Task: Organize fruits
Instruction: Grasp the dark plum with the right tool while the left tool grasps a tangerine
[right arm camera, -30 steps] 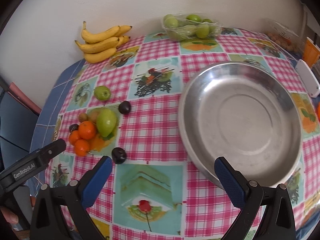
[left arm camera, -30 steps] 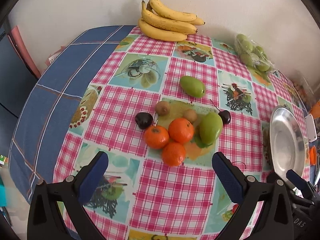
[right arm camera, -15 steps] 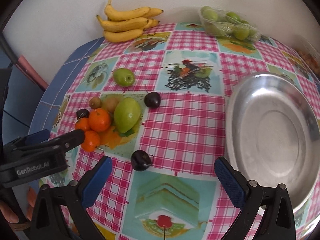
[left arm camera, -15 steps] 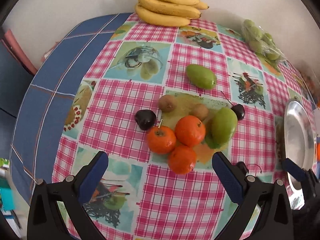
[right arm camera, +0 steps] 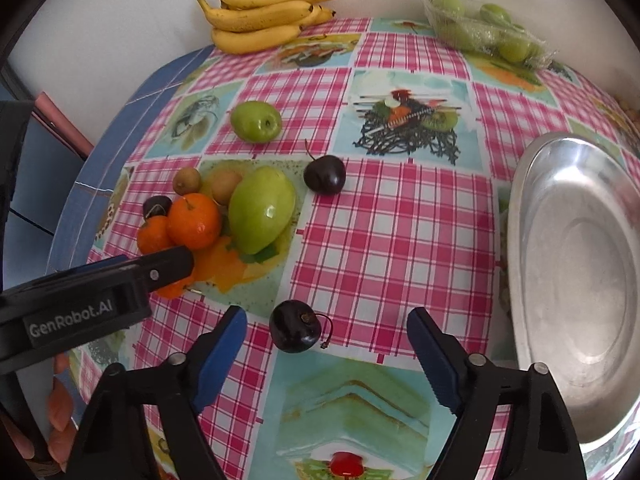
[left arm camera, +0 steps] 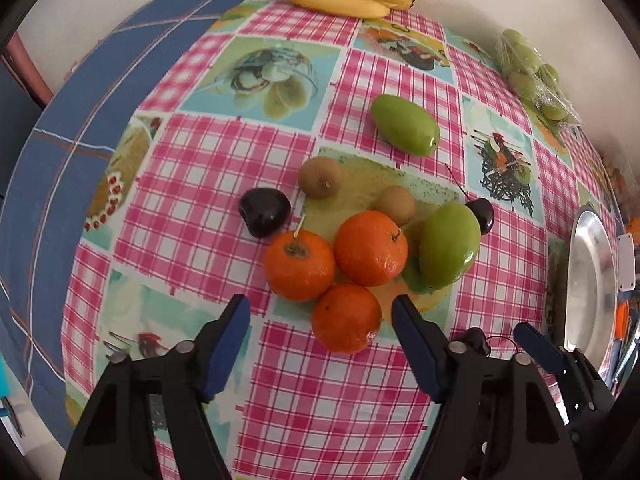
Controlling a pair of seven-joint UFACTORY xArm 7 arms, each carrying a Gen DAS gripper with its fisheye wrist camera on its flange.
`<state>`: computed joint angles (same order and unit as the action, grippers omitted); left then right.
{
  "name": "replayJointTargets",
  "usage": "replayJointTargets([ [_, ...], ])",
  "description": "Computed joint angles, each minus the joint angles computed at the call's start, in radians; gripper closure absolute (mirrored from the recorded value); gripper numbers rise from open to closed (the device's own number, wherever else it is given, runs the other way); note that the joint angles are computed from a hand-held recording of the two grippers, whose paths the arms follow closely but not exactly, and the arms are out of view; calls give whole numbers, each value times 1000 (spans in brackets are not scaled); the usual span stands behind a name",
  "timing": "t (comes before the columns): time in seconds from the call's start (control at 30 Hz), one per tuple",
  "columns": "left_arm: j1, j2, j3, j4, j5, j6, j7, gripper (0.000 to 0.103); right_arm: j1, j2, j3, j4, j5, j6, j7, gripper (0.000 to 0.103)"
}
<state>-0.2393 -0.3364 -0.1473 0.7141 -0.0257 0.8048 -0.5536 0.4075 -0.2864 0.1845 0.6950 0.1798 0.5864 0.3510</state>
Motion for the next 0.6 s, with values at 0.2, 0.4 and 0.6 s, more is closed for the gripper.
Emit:
replayJointTargets([
  [0.2, -6, 15, 5, 2, -25, -6, 2, 43, 24, 7, -21, 7, 63, 3, -64, 34],
  [0.4, -11, 9, 17, -20, -74, -25, -6, 50, 27, 16, -26, 18, 113, 15, -104, 51],
  [0.6, -15, 1, 29, -40, -121, -46, 9, 61, 23, 7, -29, 12, 146, 18, -120, 65],
])
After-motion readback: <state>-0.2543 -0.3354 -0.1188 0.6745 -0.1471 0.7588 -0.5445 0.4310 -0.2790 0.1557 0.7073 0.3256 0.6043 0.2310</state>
